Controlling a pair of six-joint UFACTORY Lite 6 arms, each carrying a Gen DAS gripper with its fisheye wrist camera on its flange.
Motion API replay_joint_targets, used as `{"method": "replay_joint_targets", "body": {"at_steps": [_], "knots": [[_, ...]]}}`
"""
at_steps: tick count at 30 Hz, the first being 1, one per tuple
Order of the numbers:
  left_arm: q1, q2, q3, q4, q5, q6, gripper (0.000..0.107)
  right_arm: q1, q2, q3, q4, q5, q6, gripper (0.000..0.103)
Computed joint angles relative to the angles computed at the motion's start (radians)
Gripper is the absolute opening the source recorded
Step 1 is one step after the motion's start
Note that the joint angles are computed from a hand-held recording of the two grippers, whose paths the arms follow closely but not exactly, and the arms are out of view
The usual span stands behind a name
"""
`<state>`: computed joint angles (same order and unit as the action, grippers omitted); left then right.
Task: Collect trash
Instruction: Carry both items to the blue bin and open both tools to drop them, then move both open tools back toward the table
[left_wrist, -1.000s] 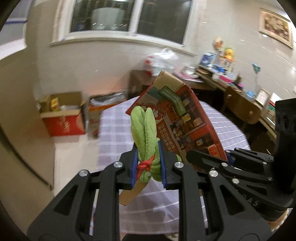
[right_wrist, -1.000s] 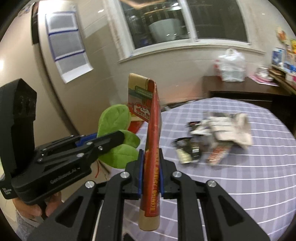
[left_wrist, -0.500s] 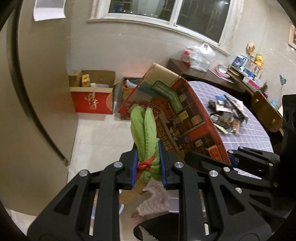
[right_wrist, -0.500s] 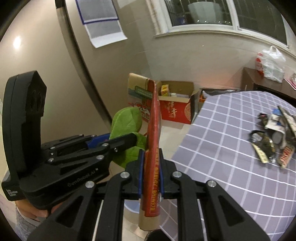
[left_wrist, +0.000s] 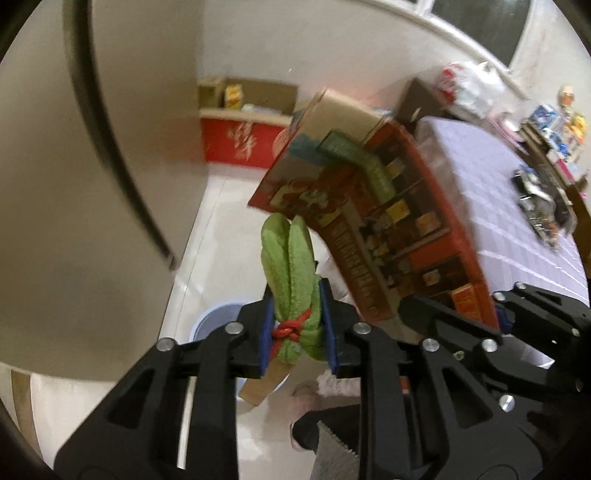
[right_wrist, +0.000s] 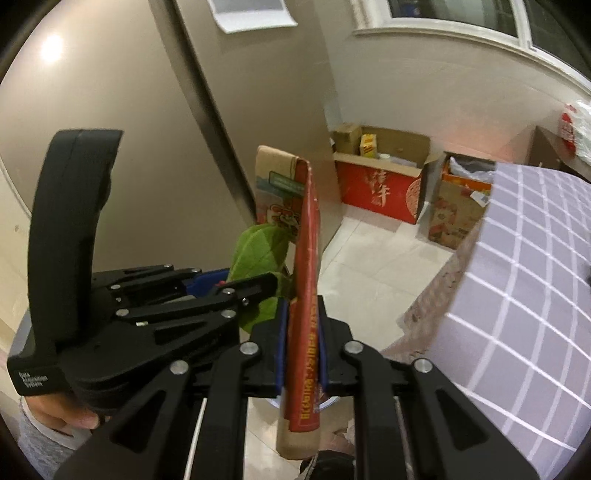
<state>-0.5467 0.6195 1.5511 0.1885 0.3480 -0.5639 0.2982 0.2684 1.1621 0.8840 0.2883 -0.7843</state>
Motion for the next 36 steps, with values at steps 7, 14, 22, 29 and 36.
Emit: {"method": "replay_joint_targets", "body": {"at_steps": [7,14,22,29,36], "knots": [[0.048,0.030,-0.013,0.107,0.035,-0.126,0.056,0.030,0.141,0.097,-0.028,-0.019,0.031,0.014],[0.053,-0.021,-0.065,0.267,0.049,-0.272,0.057,0.046,0.232,0.168,0.057,-0.003,-0.041,0.015],[0.074,-0.091,-0.114,0.512,0.135,-0.535,0.059,0.063,0.333,0.289,0.218,0.021,-0.183,0.036],[0.000,-0.176,-0.118,0.579,0.179,-0.601,0.063,0.055,0.127,0.117,0.190,-0.065,-0.165,0.046],[-0.207,-0.065,0.207,0.573,0.266,-0.540,0.071,-0.181,-0.283,-0.171,0.125,-0.012,-0.168,0.054]]}}
